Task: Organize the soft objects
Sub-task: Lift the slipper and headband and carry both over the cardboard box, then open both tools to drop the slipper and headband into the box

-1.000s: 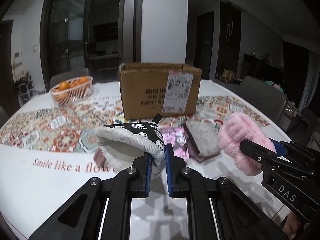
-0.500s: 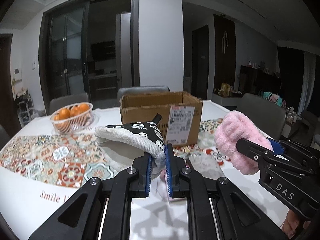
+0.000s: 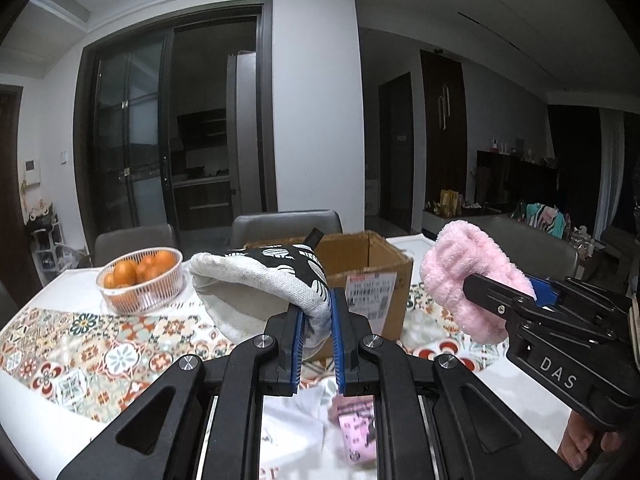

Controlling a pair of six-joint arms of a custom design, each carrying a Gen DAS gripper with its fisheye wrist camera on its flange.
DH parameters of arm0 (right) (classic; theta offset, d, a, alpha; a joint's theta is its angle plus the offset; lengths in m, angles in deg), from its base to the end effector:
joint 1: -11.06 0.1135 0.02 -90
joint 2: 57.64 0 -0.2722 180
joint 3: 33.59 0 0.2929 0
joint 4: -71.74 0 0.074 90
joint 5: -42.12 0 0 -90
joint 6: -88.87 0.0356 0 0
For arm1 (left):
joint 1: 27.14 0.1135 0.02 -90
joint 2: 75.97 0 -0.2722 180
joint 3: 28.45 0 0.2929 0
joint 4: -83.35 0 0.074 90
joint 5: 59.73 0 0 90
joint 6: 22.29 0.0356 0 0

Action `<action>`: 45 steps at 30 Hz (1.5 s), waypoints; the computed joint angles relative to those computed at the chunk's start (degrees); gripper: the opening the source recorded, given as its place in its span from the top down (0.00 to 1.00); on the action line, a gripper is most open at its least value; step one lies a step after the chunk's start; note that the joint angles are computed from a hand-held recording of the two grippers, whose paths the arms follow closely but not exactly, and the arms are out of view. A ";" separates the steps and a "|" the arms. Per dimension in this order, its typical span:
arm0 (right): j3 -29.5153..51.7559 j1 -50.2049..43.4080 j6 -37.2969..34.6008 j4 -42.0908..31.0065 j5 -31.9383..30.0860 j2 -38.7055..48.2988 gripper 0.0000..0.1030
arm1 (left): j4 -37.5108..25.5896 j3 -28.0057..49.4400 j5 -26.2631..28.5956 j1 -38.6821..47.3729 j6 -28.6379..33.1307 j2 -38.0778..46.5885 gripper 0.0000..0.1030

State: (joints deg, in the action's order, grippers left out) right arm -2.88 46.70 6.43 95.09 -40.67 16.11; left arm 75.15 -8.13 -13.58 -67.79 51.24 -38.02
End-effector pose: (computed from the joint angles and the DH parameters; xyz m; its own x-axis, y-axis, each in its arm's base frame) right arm 0.2146 0.1484 0.1381 -0.3349 -0.0795 -0.9389 -0.4418 0.8933 0.0820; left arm 0.1482 -0.0948 0.1488 -0.3161 0.0019 -0.9487 -0.0969 0.9947 0.0343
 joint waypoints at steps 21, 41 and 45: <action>18.26 -5.38 -4.62 1.01 -5.30 15.37 0.70 | 18.47 10.16 20.12 20.84 12.41 21.71 0.86; 36.63 -9.32 -4.28 -7.51 -10.78 32.24 0.69 | 23.61 25.17 31.63 30.00 12.25 48.47 0.86; 39.93 -9.53 -4.48 -10.31 -10.80 34.85 0.69 | 22.43 27.87 32.74 30.67 12.37 51.93 0.86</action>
